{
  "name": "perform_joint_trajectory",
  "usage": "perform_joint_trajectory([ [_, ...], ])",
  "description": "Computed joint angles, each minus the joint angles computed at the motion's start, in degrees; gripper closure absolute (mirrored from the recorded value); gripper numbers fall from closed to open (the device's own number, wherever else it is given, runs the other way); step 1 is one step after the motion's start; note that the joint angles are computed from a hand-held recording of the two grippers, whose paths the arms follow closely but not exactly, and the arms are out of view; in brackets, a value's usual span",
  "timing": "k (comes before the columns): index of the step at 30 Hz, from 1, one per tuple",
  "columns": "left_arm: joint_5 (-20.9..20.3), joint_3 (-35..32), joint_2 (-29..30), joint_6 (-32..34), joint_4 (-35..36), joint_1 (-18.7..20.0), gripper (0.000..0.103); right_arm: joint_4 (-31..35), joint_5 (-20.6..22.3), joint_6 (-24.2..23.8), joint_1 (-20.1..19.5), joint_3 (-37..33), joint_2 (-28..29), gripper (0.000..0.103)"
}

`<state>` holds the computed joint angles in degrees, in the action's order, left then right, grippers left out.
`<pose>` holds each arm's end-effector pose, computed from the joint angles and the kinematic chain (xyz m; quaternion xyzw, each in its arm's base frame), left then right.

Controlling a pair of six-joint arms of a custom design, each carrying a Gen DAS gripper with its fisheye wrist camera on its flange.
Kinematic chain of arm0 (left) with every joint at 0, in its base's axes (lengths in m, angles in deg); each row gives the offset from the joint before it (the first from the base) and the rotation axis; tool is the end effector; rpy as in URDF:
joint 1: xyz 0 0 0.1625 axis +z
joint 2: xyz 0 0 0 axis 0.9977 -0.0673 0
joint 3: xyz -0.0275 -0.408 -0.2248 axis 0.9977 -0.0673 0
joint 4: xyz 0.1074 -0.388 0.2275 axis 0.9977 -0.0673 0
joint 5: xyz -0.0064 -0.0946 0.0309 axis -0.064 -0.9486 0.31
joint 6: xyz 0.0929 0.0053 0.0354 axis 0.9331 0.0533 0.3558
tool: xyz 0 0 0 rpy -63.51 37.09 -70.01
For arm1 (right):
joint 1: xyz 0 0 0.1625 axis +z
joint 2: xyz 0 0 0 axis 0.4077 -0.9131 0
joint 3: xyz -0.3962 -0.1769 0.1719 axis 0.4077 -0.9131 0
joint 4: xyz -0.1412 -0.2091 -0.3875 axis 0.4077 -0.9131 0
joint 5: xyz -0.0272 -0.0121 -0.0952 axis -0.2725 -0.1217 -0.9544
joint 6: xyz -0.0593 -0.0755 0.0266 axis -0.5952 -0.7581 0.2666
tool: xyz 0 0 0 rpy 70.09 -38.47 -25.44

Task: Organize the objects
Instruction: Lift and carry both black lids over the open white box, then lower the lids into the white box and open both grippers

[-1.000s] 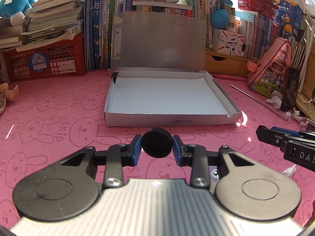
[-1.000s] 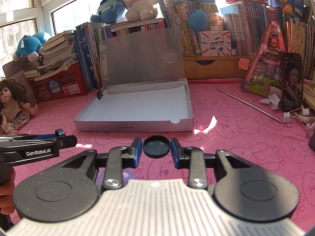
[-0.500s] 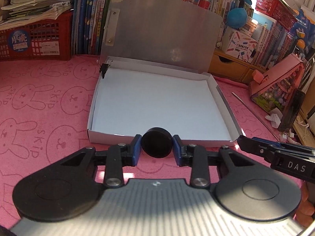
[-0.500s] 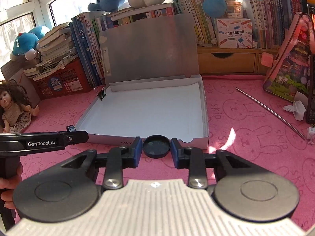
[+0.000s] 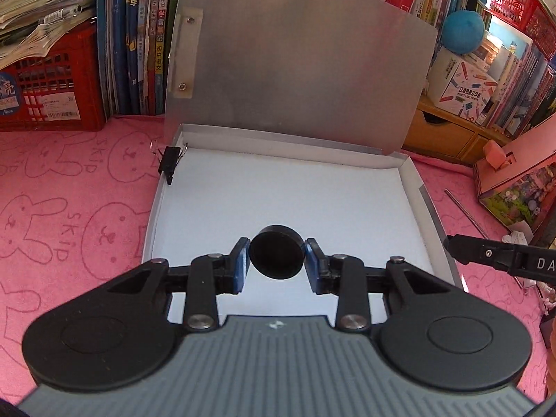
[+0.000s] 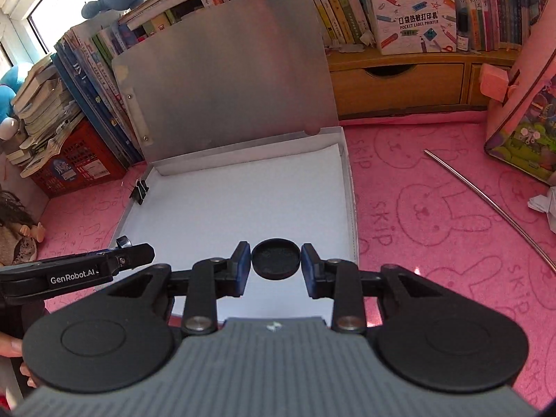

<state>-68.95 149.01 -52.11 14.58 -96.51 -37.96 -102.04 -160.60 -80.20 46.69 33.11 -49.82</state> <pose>-0.3341 -0.6751 -0.0964 0.1516 0.9085 -0.3000 0.2484 -0.0857 -0.6114 0.2987 0.0771 -0.9153 0.3270 0.2220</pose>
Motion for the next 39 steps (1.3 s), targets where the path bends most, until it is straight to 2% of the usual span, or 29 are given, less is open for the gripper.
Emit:
perform_joint_trajectory([
  [5,2.4,-5.5,2.9,0.2,4.3,1.1,0.064,1.1,1.8,3.4,-0.4,-4.1,2.7,0.067],
  [14,4.5,-10.7,6.3,3.6,6.8,2.4,0.064,-3.0,1.9,2.9,-0.5,-7.2,8.2,0.067],
  [24,6.1,-14.0,8.6,7.2,6.0,3.0,0.064,-5.9,1.5,0.0,-0.6,-8.8,11.8,0.067],
  [30,6.9,-14.6,9.3,8.6,5.9,3.1,0.064,-6.8,-1.0,-2.6,-0.2,-9.5,13.3,0.066],
  [33,7.4,-14.4,9.4,8.8,5.3,3.0,0.061,-7.5,-0.9,-2.9,-0.3,-9.4,13.5,0.063],
  [34,7.5,-14.3,9.4,8.9,4.9,3.0,0.058,-8.1,-0.9,-3.2,-0.3,-9.3,13.6,0.059],
  [36,7.6,-13.7,9.2,9.1,4.0,2.9,0.049,-8.7,-0.8,-3.3,-0.3,-9.1,13.6,0.043],
  [38,8.0,-13.1,9.0,10.0,2.8,2.7,0.037,-9.1,-0.2,-3.3,-0.5,-8.7,13.3,0.039],
  [39,8.2,-12.7,8.9,10.6,2.0,2.6,0.034,-9.2,0.0,-3.2,-0.5,-8.5,13.1,0.038],
])
